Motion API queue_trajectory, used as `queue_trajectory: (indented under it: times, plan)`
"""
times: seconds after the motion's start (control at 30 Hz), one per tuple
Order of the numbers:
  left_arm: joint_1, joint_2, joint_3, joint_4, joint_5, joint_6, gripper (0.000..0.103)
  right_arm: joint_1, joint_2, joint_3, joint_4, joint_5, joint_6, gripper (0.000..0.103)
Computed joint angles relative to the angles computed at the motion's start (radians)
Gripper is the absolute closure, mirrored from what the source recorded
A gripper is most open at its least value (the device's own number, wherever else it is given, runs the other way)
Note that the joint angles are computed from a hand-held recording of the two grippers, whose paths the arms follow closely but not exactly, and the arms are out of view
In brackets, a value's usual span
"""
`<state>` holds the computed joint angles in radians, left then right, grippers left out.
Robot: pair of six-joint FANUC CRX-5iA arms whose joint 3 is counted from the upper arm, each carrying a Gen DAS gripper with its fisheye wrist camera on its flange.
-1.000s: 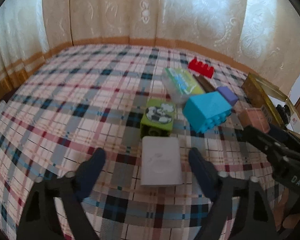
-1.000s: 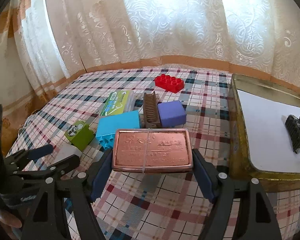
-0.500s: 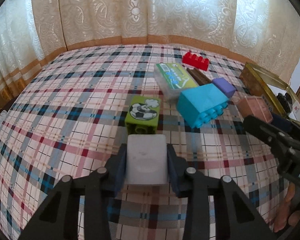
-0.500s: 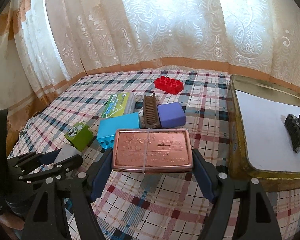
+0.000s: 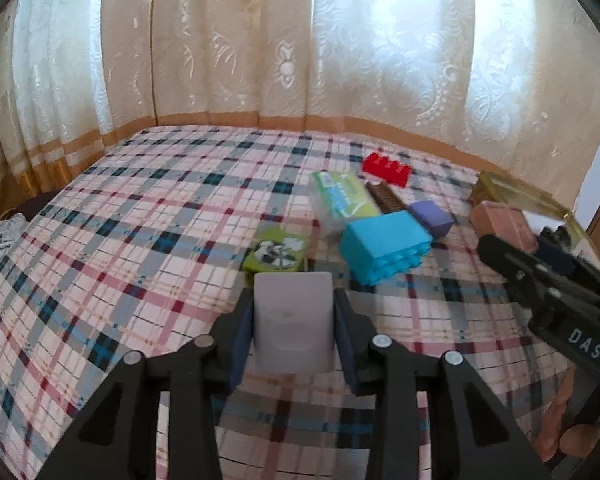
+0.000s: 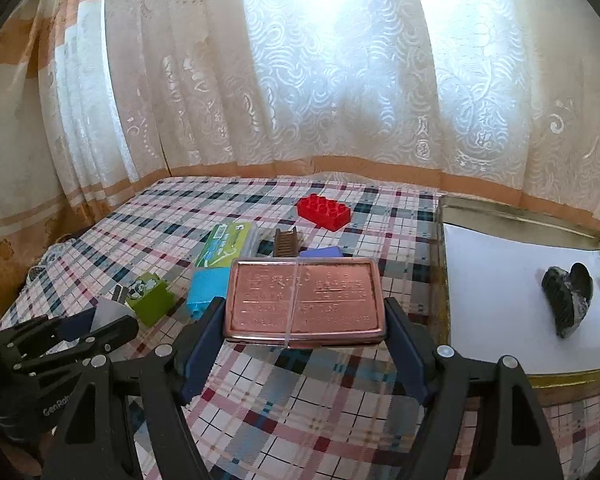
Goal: Organize rigid objects
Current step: 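Carry the white block in the left tool and copper plate in the right toward the tin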
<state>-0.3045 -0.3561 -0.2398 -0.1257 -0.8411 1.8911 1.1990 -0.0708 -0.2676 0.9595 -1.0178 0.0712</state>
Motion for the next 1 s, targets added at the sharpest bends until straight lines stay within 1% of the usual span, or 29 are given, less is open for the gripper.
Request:
queue_trajectory:
  times: [0.07, 0.17, 0.3, 0.43, 0.5, 0.6, 0.67, 0.8, 0.93, 1.0]
  plan:
    - [0.003, -0.016, -0.021, 0.018, 0.039, 0.012, 0.066, 0.002, -0.007, -0.010, 0.016, -0.001, -0.005, 0.025]
    - [-0.028, -0.029, -0.025, -0.035, 0.096, 0.090, 0.066, 0.007, -0.026, -0.042, 0.082, -0.009, -0.025, 0.025]
    - [-0.135, 0.011, 0.047, -0.240, 0.112, 0.292, 0.066, 0.011, -0.048, -0.084, 0.170, -0.050, -0.060, 0.025]
    - [-0.216, 0.062, 0.112, -0.382, 0.119, 0.435, 0.066, -0.005, -0.077, -0.131, 0.249, -0.070, -0.121, 0.025]
    - [-0.261, 0.091, 0.146, -0.459, 0.105, 0.484, 0.066, -0.016, -0.086, -0.144, 0.264, -0.072, -0.140, 0.025]
    - [-0.298, 0.122, 0.180, -0.519, 0.107, 0.534, 0.066, -0.029, -0.094, -0.151, 0.262, -0.073, -0.153, 0.025]
    - [-0.330, 0.139, 0.203, -0.569, 0.086, 0.568, 0.066, -0.037, -0.096, -0.153, 0.255, -0.078, -0.153, 0.025]
    - [-0.377, 0.152, 0.224, -0.634, 0.065, 0.622, 0.066, -0.041, -0.102, -0.160, 0.261, -0.090, -0.145, 0.025]
    - [-0.424, 0.175, 0.251, -0.689, 0.038, 0.633, 0.066, -0.039, -0.112, -0.177, 0.286, -0.116, -0.126, 0.025]
    - [-0.435, 0.185, 0.261, -0.691, 0.036, 0.635, 0.066, -0.040, -0.121, -0.188, 0.298, -0.134, -0.126, 0.025]
